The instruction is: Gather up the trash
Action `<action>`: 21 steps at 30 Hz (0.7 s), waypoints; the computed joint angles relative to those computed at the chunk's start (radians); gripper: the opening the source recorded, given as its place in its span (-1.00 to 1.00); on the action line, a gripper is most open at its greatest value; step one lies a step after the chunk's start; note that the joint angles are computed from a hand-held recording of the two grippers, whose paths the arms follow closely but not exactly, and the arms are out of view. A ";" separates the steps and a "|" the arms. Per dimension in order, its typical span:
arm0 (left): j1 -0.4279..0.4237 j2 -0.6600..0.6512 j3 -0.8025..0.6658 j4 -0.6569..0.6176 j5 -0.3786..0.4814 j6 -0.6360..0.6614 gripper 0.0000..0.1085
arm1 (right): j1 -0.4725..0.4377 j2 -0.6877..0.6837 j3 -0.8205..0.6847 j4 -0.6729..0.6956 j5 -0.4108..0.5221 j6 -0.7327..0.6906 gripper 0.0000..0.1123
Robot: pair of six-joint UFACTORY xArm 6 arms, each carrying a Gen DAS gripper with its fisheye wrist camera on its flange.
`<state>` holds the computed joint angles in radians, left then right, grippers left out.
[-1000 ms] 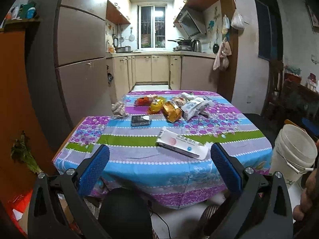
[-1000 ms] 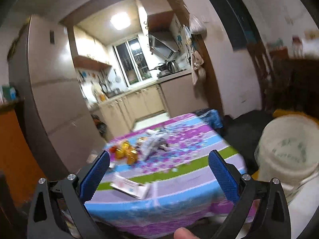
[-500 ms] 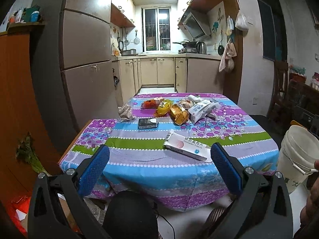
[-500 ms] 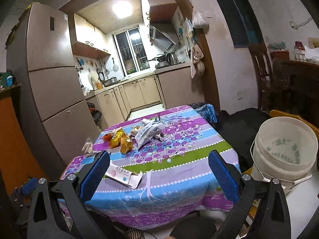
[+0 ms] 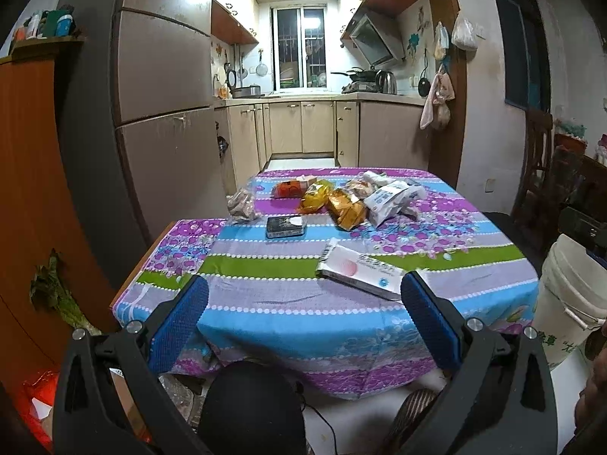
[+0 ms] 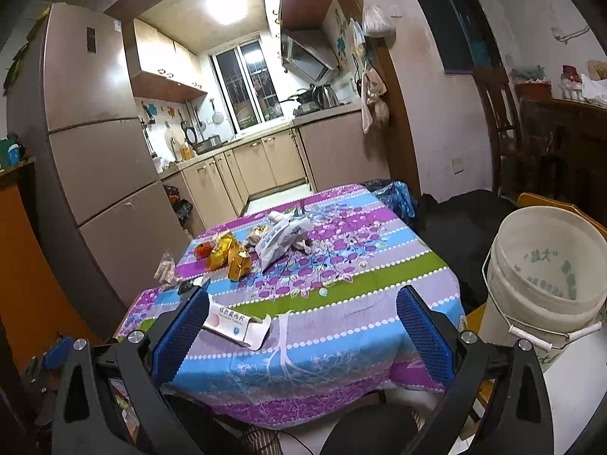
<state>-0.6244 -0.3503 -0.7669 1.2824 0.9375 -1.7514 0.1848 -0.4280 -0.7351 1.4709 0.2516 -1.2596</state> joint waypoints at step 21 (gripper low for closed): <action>0.608 0.059 0.036 -0.207 -0.551 0.460 0.80 | 0.080 0.528 -0.513 -0.562 0.459 -0.186 0.75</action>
<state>-0.0168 -0.2911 -0.7312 1.0754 0.3860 -1.2912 0.2651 0.1003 -1.2480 0.9090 0.7103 -1.4457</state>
